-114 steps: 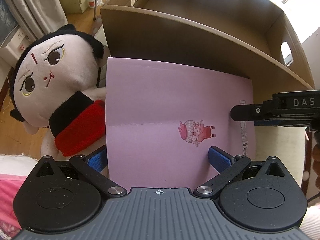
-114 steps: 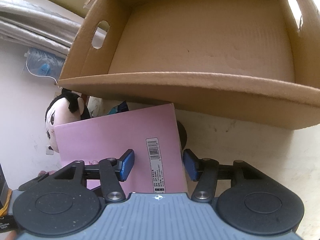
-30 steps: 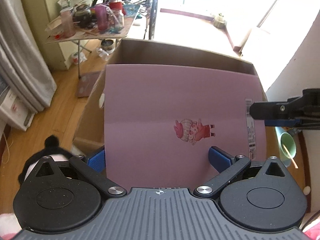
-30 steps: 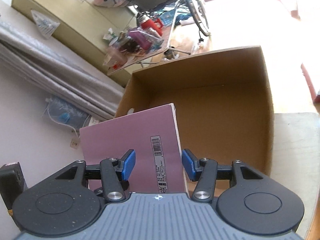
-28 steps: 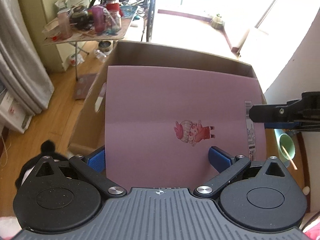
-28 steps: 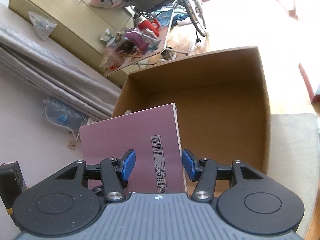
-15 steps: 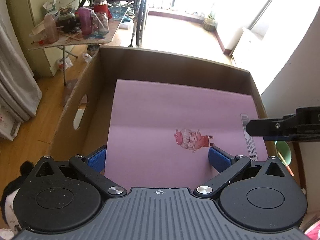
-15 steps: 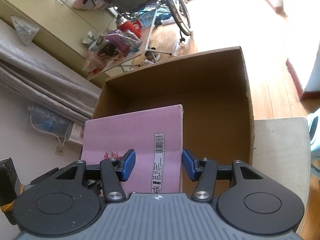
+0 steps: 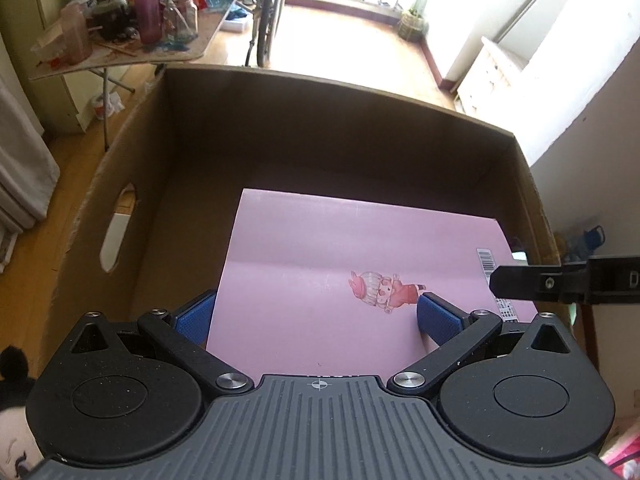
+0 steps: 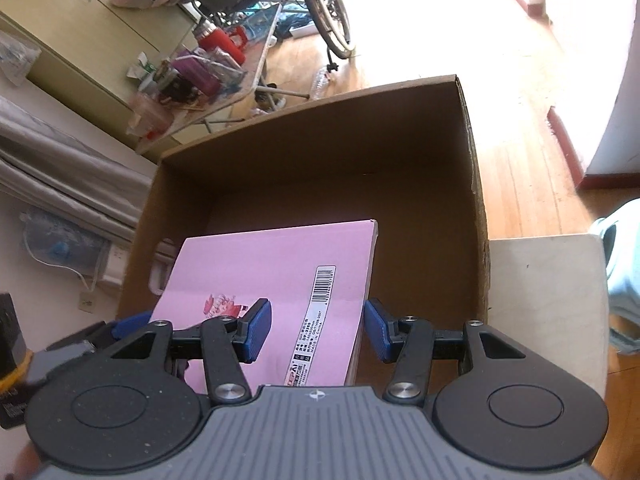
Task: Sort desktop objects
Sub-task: 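Lower the pink book into the cardboard box with the right gripper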
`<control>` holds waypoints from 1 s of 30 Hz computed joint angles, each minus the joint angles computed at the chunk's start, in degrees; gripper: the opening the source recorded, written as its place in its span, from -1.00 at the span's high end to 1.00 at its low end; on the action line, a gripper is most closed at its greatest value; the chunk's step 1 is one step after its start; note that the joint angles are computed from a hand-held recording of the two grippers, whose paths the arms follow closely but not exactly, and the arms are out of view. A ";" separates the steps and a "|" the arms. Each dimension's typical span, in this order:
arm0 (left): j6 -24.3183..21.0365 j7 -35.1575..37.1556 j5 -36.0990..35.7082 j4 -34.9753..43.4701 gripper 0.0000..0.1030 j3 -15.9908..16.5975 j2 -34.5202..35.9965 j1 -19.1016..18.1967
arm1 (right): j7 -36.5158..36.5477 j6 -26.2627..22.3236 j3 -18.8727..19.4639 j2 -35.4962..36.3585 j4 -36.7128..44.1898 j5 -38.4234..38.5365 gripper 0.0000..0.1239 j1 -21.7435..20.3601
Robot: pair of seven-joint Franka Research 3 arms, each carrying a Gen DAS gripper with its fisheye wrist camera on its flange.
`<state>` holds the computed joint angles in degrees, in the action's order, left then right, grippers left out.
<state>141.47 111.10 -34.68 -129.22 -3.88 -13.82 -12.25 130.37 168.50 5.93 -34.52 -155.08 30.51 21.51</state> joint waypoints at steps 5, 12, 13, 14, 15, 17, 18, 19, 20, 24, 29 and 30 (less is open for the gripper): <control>-2.35 0.64 0.45 2.40 -1.00 2.28 2.99 -2.12 | 1.85 -3.12 2.82 1.94 2.26 -4.33 0.12 -3.60; -13.62 10.37 6.51 9.78 -1.00 -3.76 9.17 6.02 | 5.03 -7.71 5.16 4.03 5.09 -10.33 0.14 -6.61; -14.20 10.39 6.46 10.19 -1.00 -4.08 9.70 6.38 | 5.59 -8.55 5.44 4.11 5.36 -11.22 0.14 -6.90; -14.71 10.31 6.45 10.47 -1.00 -5.65 10.05 7.95 | 6.19 -9.37 5.71 4.31 5.75 -12.13 0.14 -7.23; -15.00 10.15 6.65 10.67 -1.00 -5.74 10.33 7.96 | 6.61 -10.09 5.84 4.54 6.09 -12.95 0.14 -7.40; -15.85 9.57 7.30 11.27 -1.00 -6.70 11.02 8.76 | 7.32 -11.16 5.89 4.96 6.60 -14.20 0.14 -7.51; -16.33 9.30 7.74 11.64 -1.00 -6.96 11.45 8.93 | 7.49 -11.60 5.75 5.14 6.83 -14.68 0.14 -7.47; -16.65 9.31 7.86 11.89 -0.99 -6.33 11.71 8.20 | 7.82 -11.91 5.88 5.67 7.39 -15.40 0.15 -7.68; -16.89 9.63 7.85 12.02 -0.99 -7.04 11.94 8.83 | 7.99 -11.90 5.96 5.75 7.51 -16.05 0.15 -7.73; -17.87 9.70 9.54 12.64 -1.00 -8.54 12.65 9.36 | 9.54 -14.43 7.39 6.04 9.17 -20.67 0.15 -9.26; -19.01 9.01 10.96 13.47 -1.00 -8.02 13.33 8.47 | 8.34 -15.03 5.09 5.81 9.15 -19.97 0.15 -7.44; -19.08 8.71 10.92 13.58 -1.00 -8.64 13.41 9.20 | 7.84 -15.16 4.62 5.61 9.06 -19.50 0.15 -7.09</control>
